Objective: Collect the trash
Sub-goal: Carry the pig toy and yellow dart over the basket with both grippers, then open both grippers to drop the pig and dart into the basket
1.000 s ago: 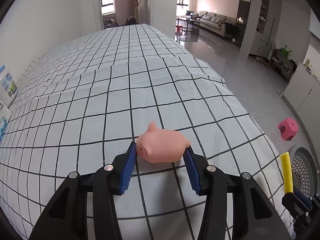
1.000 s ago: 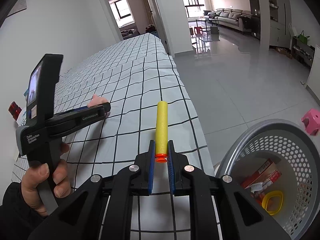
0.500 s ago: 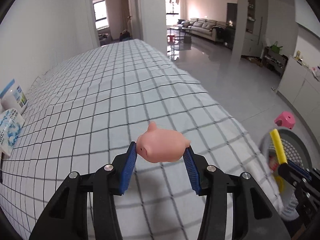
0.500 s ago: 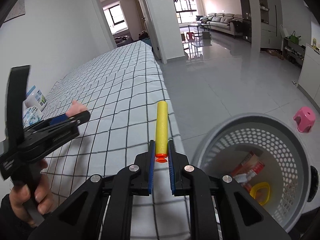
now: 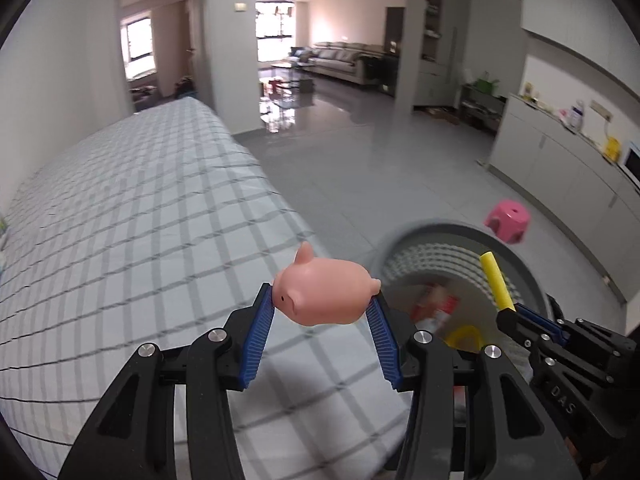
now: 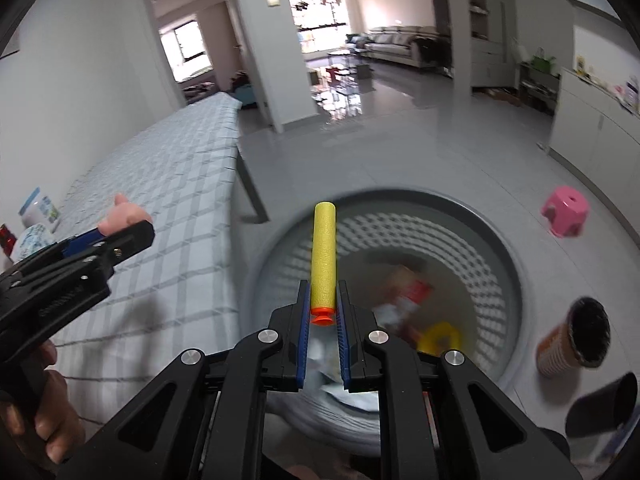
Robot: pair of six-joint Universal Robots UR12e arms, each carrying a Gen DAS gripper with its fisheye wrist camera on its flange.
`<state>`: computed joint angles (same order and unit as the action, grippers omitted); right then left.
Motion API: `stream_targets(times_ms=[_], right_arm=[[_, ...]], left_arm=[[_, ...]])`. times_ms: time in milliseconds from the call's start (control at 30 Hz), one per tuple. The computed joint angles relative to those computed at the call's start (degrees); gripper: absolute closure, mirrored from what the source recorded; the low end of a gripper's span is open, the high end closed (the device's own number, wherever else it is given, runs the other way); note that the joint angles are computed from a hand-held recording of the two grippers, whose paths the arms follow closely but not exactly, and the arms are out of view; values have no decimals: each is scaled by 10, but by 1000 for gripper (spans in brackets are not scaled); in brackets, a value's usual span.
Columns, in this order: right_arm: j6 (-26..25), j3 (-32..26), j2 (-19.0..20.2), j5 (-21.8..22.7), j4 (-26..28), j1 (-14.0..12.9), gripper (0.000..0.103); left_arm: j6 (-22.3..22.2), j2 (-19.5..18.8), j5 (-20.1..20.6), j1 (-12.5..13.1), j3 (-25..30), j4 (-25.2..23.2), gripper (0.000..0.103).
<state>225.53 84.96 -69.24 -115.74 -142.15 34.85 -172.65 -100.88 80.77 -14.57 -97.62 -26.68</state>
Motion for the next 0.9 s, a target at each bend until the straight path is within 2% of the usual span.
stream_targets(times_ms=[167,400,900], right_arm=[[43,44,-27,-2,1,-11,91],[59,67,-40,5,-3,-19,91],[43,49,-22,46,0,-39,91]], left_arm=[[13,-11,-8,-21,7,-22,57],[26,-35,0,-41,33,-41,56],[21,-69,1,-44,77,-89,56]])
